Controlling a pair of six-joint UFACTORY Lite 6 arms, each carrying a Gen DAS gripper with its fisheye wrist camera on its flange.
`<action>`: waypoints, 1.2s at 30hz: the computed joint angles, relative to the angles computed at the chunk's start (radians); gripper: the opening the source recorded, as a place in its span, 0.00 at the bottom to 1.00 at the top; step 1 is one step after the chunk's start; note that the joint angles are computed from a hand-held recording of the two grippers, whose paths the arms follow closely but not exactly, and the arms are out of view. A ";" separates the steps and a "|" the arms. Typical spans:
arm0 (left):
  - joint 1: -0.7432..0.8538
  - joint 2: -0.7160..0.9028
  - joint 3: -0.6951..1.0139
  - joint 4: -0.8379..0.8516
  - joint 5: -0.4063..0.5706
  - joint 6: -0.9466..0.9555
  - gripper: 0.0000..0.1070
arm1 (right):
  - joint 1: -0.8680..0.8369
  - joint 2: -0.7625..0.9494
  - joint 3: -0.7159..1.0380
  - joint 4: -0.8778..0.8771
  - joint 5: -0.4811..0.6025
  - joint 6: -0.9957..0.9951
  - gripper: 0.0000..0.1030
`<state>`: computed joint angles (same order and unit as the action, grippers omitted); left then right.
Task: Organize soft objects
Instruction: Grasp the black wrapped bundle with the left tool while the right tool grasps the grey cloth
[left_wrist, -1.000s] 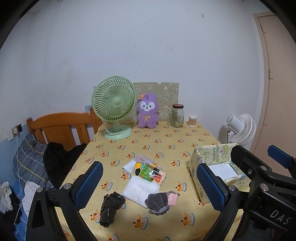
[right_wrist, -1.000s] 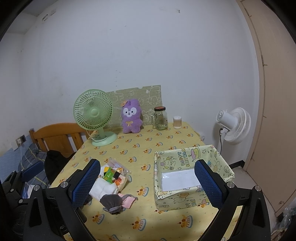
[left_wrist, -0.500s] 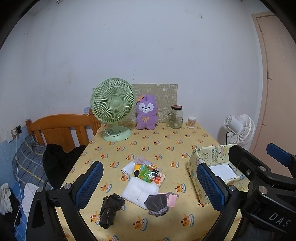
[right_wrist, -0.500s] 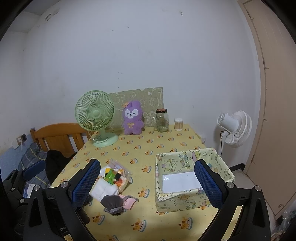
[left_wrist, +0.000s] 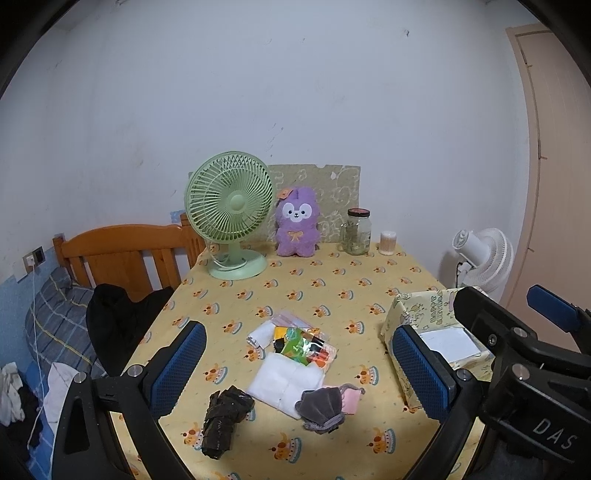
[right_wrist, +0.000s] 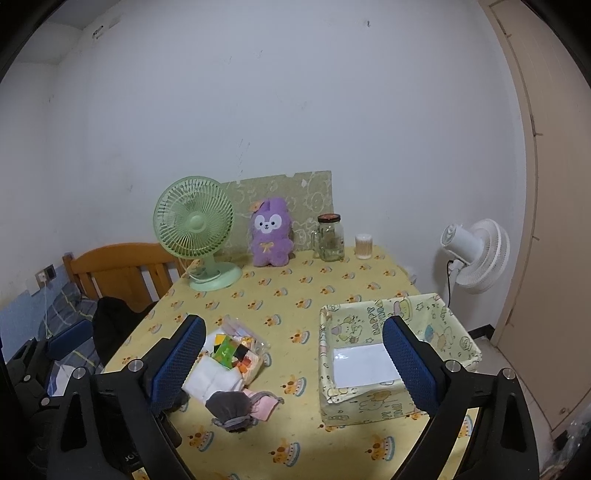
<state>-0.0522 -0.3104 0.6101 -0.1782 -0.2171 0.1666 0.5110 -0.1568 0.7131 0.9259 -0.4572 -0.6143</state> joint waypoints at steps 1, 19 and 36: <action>0.002 0.011 0.003 0.000 -0.004 0.001 0.94 | 0.003 0.009 0.003 -0.003 -0.003 0.006 0.95; 0.093 0.224 0.056 0.308 -0.067 -0.256 0.86 | 0.019 0.278 0.117 -0.223 -0.027 0.247 0.89; 0.187 0.484 0.095 0.518 -0.169 -0.391 0.81 | 0.051 0.584 0.275 -0.286 -0.020 0.352 0.87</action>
